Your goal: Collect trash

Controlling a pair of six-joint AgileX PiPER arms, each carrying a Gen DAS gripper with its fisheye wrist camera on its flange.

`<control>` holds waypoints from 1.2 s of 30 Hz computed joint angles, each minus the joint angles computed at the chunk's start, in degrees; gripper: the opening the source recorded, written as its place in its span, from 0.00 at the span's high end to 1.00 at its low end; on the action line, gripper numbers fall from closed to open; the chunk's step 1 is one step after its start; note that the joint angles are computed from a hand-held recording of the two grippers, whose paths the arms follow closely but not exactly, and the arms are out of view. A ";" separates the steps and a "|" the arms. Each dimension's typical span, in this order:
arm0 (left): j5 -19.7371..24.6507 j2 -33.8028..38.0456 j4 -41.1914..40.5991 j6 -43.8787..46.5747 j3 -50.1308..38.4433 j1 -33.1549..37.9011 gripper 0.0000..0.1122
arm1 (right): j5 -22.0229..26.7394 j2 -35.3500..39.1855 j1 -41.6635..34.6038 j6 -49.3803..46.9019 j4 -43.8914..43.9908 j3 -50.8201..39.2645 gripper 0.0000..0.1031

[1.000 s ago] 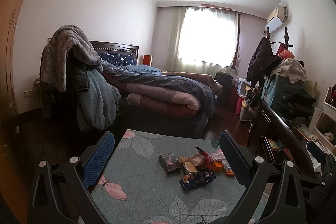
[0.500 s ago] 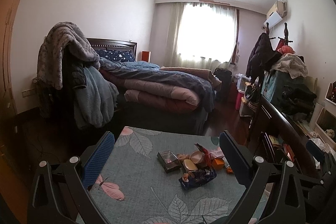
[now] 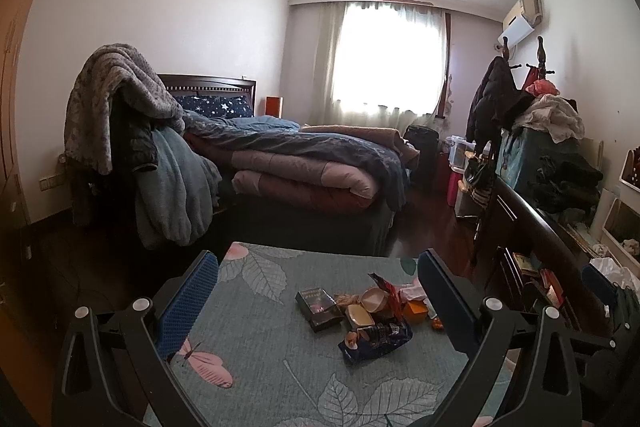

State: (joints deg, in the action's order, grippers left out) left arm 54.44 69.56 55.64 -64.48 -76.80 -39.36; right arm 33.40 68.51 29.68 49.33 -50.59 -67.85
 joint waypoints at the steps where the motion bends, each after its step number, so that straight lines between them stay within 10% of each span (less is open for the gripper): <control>1: -0.38 0.30 -0.54 0.33 -0.03 0.62 0.11 | -0.42 0.45 -0.61 -0.86 1.08 -0.10 0.03; 17: -15.22 28.73 -25.88 17.03 -8.31 20.52 0.11 | -8.06 24.83 -12.66 -20.89 23.91 -6.80 0.03; 31: 9.61 64.95 -41.46 25.09 -58.24 27.07 0.12 | -11.02 31.97 -17.05 -32.85 36.64 -10.81 0.03; 36: 8.37 64.68 -42.00 23.99 -55.45 26.59 0.12 | -11.89 32.09 -18.25 -35.25 39.09 -10.80 0.03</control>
State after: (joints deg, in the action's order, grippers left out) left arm 62.81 134.24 13.63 -40.49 -132.25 -12.77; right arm 21.52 100.60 11.43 14.08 -11.51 -78.65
